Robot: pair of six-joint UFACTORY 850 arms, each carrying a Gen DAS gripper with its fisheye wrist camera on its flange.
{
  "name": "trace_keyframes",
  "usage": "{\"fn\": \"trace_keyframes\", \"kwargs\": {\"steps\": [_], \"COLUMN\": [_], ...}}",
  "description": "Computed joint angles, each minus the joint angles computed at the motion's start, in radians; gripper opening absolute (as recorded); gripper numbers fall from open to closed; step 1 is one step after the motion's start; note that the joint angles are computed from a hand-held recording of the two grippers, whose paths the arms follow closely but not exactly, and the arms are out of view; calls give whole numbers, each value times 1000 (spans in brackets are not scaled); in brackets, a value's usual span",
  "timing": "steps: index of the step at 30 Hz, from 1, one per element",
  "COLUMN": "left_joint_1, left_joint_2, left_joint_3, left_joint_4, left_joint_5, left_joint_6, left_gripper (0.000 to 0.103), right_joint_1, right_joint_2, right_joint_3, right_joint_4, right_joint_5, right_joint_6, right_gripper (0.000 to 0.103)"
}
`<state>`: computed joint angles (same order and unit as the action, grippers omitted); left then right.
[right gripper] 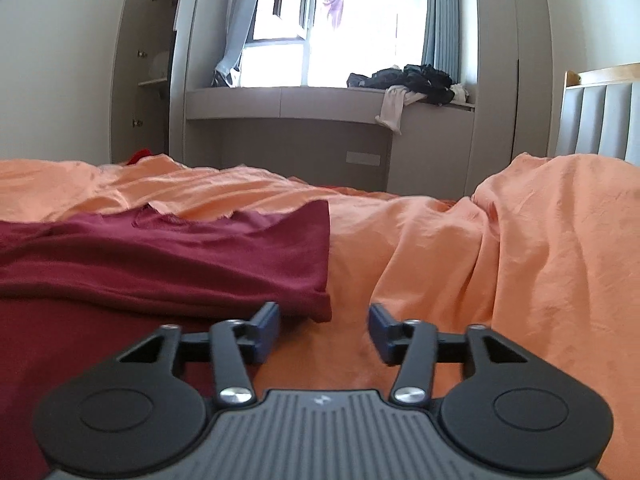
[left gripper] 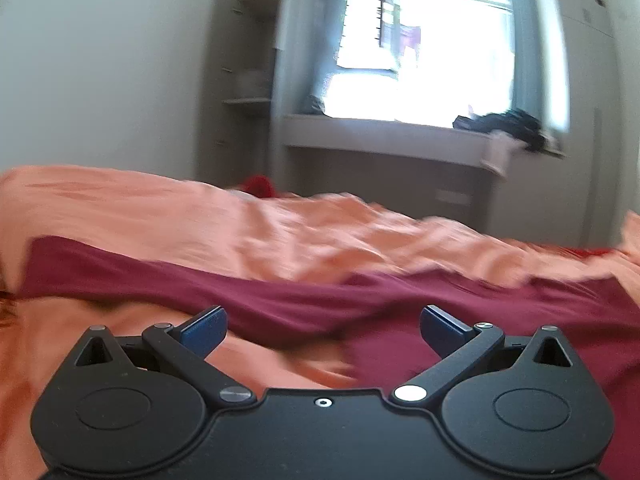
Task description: Fold small clothes
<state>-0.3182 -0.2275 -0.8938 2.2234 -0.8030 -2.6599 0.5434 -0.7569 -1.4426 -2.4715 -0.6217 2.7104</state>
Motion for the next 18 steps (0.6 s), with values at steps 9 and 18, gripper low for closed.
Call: {"fn": "trace_keyframes", "kwargs": {"steps": [9,18], "left_joint_1": [244,411], "left_joint_2": [86,39], "left_joint_3": [12,-2], "left_joint_4": [-172,-170], "left_joint_5": [172,291], "left_joint_6": [-27,-261], "left_gripper": [103,102], "right_joint_1": [19,41], "right_joint_2": [35,2], "right_joint_3": [55,27], "right_joint_4": [-284,-447], "right_joint_5": [-78,-39], "right_joint_6": [246,338], "right_gripper": [103,103]}}
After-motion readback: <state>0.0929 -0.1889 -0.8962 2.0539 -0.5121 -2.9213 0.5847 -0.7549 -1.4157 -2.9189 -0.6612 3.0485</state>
